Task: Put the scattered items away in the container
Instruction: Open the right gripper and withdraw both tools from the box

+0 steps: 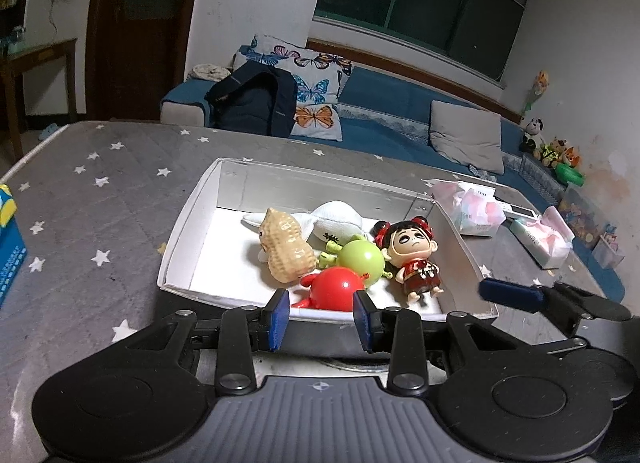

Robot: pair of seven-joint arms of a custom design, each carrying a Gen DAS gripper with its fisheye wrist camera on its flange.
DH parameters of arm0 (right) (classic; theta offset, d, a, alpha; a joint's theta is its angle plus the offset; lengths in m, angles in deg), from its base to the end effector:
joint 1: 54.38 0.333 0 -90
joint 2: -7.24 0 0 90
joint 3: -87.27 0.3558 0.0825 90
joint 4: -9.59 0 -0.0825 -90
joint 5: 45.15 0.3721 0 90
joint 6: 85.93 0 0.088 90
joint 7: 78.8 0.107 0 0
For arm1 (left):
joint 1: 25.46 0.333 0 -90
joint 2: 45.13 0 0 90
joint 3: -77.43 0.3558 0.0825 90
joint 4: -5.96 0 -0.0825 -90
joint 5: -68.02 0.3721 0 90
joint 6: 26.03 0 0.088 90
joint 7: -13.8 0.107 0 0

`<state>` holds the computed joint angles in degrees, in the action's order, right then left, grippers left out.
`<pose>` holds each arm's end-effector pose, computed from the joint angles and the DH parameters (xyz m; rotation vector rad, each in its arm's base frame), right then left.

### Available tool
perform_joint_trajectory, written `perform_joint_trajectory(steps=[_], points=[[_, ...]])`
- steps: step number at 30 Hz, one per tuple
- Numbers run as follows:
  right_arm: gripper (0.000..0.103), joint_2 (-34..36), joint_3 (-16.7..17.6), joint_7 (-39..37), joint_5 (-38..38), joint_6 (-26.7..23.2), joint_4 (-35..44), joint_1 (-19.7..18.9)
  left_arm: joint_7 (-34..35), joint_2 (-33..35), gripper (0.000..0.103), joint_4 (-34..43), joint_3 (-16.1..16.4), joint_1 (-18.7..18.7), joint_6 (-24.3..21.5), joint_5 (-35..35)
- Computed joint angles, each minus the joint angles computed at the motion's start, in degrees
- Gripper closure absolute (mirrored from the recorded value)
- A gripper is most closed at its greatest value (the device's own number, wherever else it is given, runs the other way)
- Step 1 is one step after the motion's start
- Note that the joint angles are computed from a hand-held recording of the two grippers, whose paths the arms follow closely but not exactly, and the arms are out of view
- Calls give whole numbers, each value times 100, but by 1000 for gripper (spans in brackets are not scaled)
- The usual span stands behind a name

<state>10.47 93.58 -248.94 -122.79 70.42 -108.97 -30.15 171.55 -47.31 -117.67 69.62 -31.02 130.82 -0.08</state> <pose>0.4811 0.3253 0.4947 -1.5440 1.6714 -0.7810 0.5437 -0.0931 0.5109 -1.4035 2.1949 -1.2324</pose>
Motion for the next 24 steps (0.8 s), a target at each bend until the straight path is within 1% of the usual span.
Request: perform_joint_trajectory(steps=[1,4,6,8,19,24], points=[[0,-39,21,19,-31,-98,-27,30,128,-59,66,-67,-14,-20,88,-100],[0,-138,105,63,-160,-444,-96,111,417,-210,66,-245,-19,-90,293,-331],[0,-187,169,110,-215,-691,-131,167,509,-283,66,-325,8,-125,308,-407],[0,-241,210,166,-242,-836,-178,196,571,-351,66,-403,39,-150,302,-481],[0,-404,352,773,-231,-1171,-483,271,807,-667,66,-819,125,-268,666,-810],[0,-477,414,961,-198,-1341,-616,314,829,-748,66,-938,167,-303,734,-895]])
